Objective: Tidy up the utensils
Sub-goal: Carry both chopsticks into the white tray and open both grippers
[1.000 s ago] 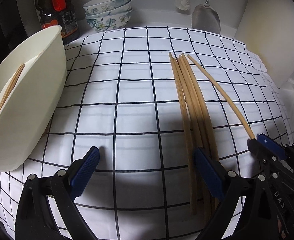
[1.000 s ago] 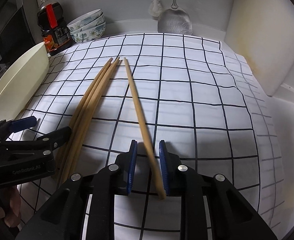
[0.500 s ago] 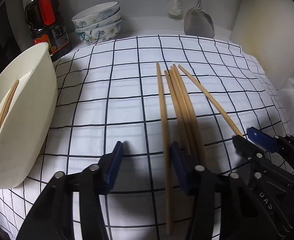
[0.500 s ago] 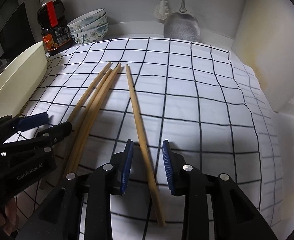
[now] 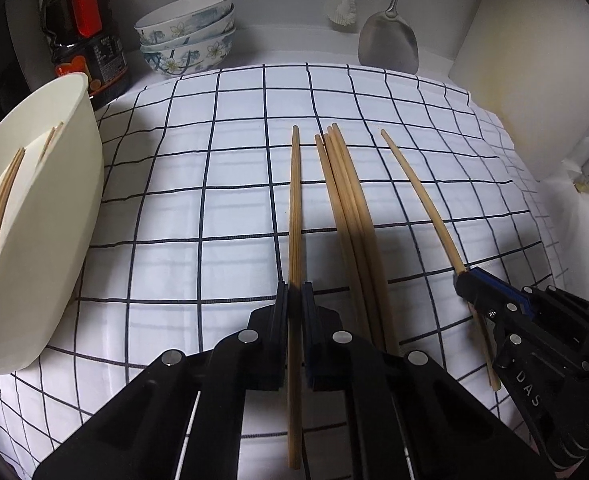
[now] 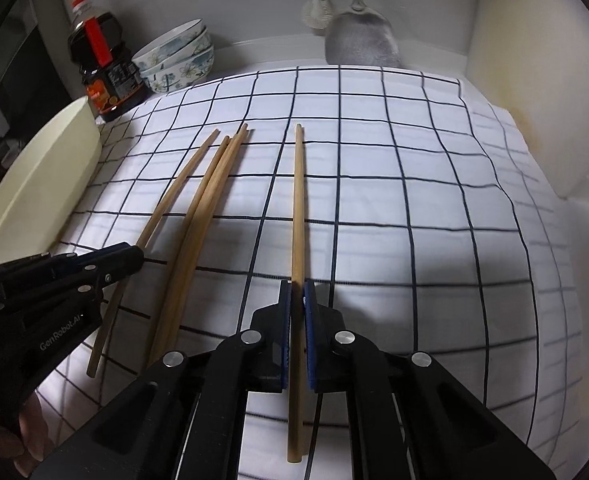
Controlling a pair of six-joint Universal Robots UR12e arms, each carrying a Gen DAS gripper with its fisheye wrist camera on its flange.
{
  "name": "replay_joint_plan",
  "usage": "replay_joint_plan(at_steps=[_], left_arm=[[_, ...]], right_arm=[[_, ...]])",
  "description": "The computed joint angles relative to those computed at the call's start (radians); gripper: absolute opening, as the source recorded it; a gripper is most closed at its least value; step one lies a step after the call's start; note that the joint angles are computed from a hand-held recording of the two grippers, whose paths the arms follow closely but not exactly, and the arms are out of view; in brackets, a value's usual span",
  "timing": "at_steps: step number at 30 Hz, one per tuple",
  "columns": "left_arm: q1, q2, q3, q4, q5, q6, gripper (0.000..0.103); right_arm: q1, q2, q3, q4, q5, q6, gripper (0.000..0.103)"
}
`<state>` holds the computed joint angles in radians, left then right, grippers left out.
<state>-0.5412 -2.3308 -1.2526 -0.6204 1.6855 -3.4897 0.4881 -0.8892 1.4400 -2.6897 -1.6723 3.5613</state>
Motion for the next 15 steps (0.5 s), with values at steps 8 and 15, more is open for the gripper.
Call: replay_joint_plan(at_steps=[8,15], left_arm=[[0.012,0.066,-0.054,0.078,-0.03,0.034,0.007],[0.055,0.145,-0.131,0.159,-0.015,0.03,0.007]], right_arm=[[0.018,-0.033,-0.002,-0.023,-0.016,0.031,0.006],[0.048,-0.011,-0.102,-0.034,-0.019,0.002,0.006]])
